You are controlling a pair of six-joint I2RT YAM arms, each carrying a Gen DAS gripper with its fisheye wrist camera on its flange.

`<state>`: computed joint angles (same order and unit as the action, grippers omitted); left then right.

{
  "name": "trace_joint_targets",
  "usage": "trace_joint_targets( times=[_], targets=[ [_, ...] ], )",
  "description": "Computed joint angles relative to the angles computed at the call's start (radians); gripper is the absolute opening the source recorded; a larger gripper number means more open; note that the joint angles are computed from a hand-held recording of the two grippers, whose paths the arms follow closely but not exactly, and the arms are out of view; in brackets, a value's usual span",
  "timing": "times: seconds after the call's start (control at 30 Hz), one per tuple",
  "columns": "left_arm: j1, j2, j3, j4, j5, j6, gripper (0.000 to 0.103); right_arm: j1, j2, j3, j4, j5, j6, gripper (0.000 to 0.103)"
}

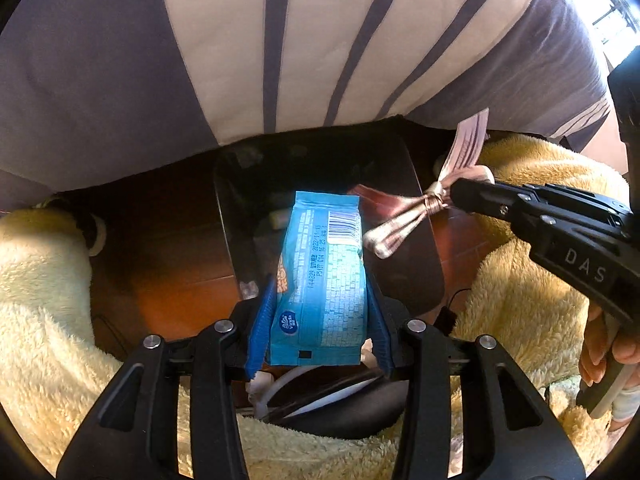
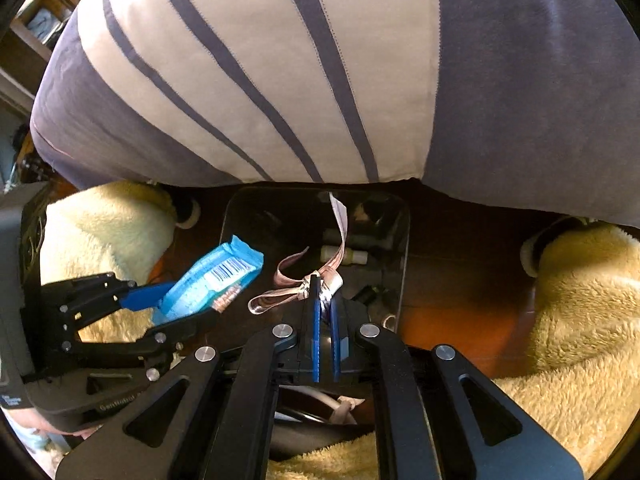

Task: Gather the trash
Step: 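Carry the wipes packet and ribbon bow down past the bed edge to the bin, then open both grippers to drop the wipes packet and bow into the bin, then raise both open grippers back over the items on the bed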

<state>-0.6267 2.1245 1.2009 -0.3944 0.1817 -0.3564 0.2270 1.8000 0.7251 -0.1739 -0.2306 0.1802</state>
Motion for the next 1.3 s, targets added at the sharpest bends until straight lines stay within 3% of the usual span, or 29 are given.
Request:
trace_joint_targets(
  times=[0.07,0.17,0.27,0.33,0.4,0.5,0.67,0.97,1.3],
  targets=[
    [0.004,0.009,0.006,-0.005,0.006,-0.004,0.046,-0.006,0.007,0.009,-0.006,0.002,-0.002,0.012],
    [0.013,0.000,-0.009,0.009,0.009,-0.010,0.053,-0.012,0.015,0.024,-0.001,-0.019,0.015,0.045],
    [0.015,-0.014,-0.020,0.016,0.003,-0.019,0.057,-0.009,0.012,0.025,0.010,-0.025,0.027,0.047],
    [0.017,-0.023,-0.024,0.016,-0.006,-0.021,0.064,-0.016,-0.003,0.019,0.015,-0.019,0.030,0.055],
    [0.016,-0.042,-0.031,0.016,-0.021,-0.024,0.070,-0.025,-0.035,0.007,0.013,0.011,0.034,0.077],
    [0.021,-0.087,-0.052,0.024,-0.054,-0.022,0.082,-0.029,-0.101,-0.011,0.003,0.087,0.038,0.096],
    [0.031,-0.190,-0.079,0.030,-0.106,-0.013,0.091,-0.055,-0.210,-0.031,-0.017,0.121,0.022,0.099],
    [0.061,-0.381,-0.089,0.019,-0.174,-0.003,0.091,-0.088,-0.433,-0.005,-0.090,0.166,-0.005,0.099],
    [0.101,-0.417,0.039,-0.055,-0.230,0.043,0.091,-0.105,-0.532,0.146,-0.136,0.198,-0.045,0.099]
  ],
)
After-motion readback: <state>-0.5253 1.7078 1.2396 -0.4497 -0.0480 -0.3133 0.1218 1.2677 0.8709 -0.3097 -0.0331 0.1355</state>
